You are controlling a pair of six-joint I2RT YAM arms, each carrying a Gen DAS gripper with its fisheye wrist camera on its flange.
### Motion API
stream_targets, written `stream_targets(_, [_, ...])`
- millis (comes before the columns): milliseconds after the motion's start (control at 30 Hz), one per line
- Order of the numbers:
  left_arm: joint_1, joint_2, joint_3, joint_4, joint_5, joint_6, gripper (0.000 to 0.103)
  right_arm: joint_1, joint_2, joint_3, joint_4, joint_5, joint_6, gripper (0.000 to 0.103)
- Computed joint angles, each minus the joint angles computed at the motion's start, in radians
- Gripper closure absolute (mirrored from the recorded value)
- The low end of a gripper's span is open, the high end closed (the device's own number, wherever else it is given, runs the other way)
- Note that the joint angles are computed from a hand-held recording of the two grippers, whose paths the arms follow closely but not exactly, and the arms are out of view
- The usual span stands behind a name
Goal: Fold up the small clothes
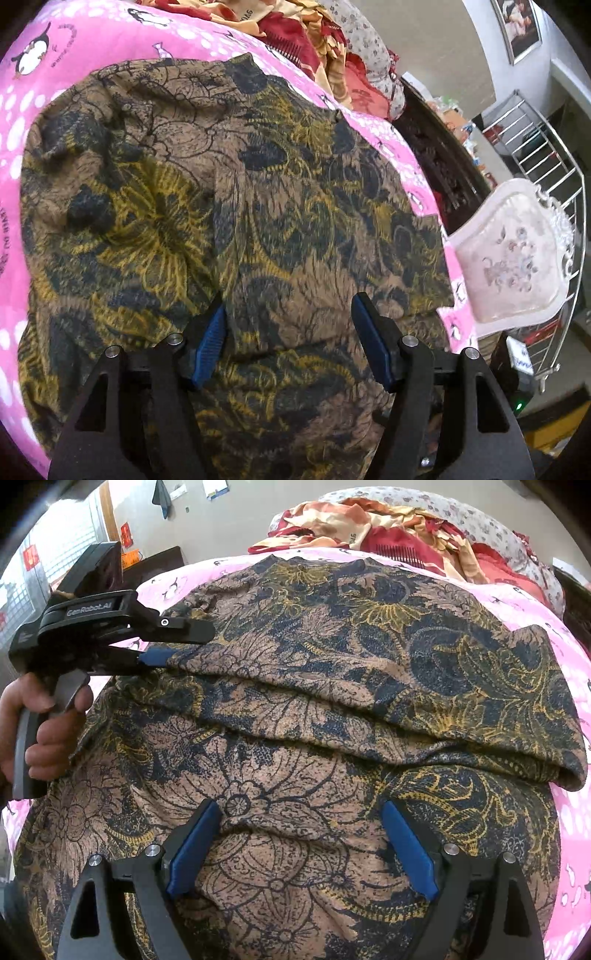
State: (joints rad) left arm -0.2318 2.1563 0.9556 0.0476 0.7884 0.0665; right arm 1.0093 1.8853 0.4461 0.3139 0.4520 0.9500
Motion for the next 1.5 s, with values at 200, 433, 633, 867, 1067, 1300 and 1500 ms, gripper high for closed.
stream_targets(200, [-0.001,0.042,0.056,0.071,0.009,-0.124,0.076,-0.001,0.001,0.0,0.001,0.0,-0.001,0.014])
stream_targets(433, [-0.031,0.029,0.021,0.118,-0.085,-0.112,0.099,-0.005,0.004,-0.002,0.009,-0.004,-0.005,0.014])
stream_targets(633, [0.041,-0.124,-0.104,0.138,-0.006,-0.043,0.1,-0.004,0.002,-0.001,0.005,-0.003,-0.003,0.013])
stream_targets(867, [0.164,-0.16,-0.061,-0.01,-0.032,0.064,0.1,-0.008,0.008,0.0,0.009,-0.003,-0.008,0.013])
stream_targets(1067, [0.171,-0.109,-0.055,0.026,-0.15,0.073,0.1,-0.006,0.006,0.001,0.006,-0.003,-0.007,0.013])
stream_targets(1300, [0.163,-0.049,-0.054,0.055,-0.253,0.029,0.098,-0.009,0.009,0.01,-0.007,-0.013,-0.01,0.01])
stream_targets(1500, [0.127,-0.246,-0.225,0.209,-0.394,-0.026,0.098,-0.056,-0.014,0.073,-0.13,-0.122,-0.077,0.0])
